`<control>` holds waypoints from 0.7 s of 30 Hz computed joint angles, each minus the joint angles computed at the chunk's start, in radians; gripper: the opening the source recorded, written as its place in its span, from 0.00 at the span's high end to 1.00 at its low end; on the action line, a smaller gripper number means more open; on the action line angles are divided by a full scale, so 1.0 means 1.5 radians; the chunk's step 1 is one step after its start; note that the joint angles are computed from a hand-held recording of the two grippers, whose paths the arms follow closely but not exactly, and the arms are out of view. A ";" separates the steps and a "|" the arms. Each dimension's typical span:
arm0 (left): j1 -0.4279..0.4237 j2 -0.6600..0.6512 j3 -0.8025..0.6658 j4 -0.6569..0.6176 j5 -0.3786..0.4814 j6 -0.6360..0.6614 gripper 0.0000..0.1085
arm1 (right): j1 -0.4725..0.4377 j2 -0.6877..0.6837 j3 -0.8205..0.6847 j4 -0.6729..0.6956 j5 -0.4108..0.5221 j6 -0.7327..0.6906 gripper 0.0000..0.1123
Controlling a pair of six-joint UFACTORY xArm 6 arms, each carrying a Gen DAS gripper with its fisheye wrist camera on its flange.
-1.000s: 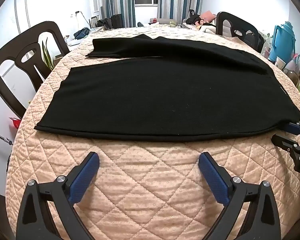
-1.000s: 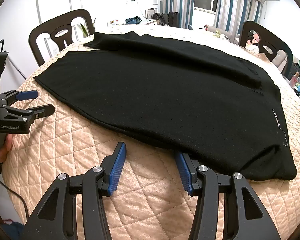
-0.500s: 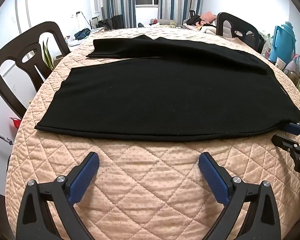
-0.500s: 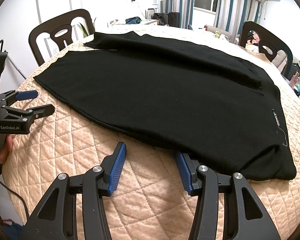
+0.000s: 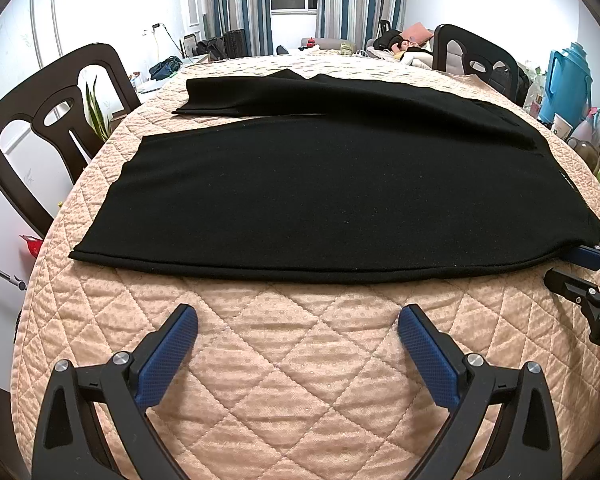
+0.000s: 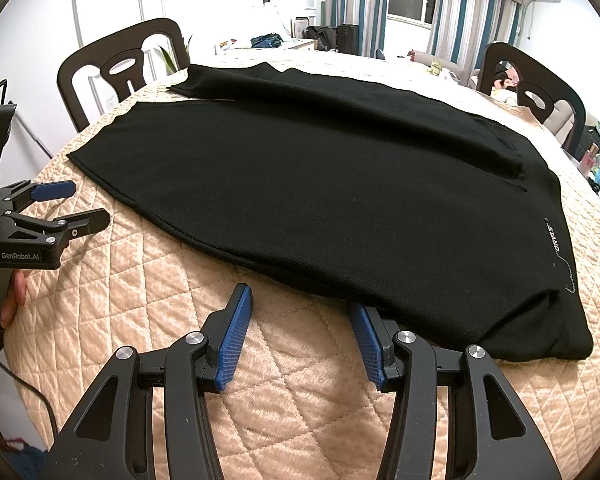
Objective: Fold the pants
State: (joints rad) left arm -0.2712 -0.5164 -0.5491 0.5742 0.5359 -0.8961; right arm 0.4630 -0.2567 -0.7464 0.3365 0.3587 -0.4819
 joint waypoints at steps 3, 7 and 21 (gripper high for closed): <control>0.000 0.000 0.000 0.000 0.000 0.000 0.06 | -0.001 0.000 0.000 0.001 0.000 -0.001 0.55; 0.000 0.000 0.000 0.002 0.001 -0.001 0.06 | -0.001 0.000 0.000 -0.002 0.000 0.000 0.55; 0.001 -0.003 -0.003 -0.003 0.005 0.005 0.06 | -0.003 0.004 -0.008 0.014 0.007 -0.011 0.55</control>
State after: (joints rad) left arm -0.2702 -0.5203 -0.5529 0.5702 0.5431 -0.8886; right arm 0.4584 -0.2503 -0.7591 0.3580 0.3690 -0.4987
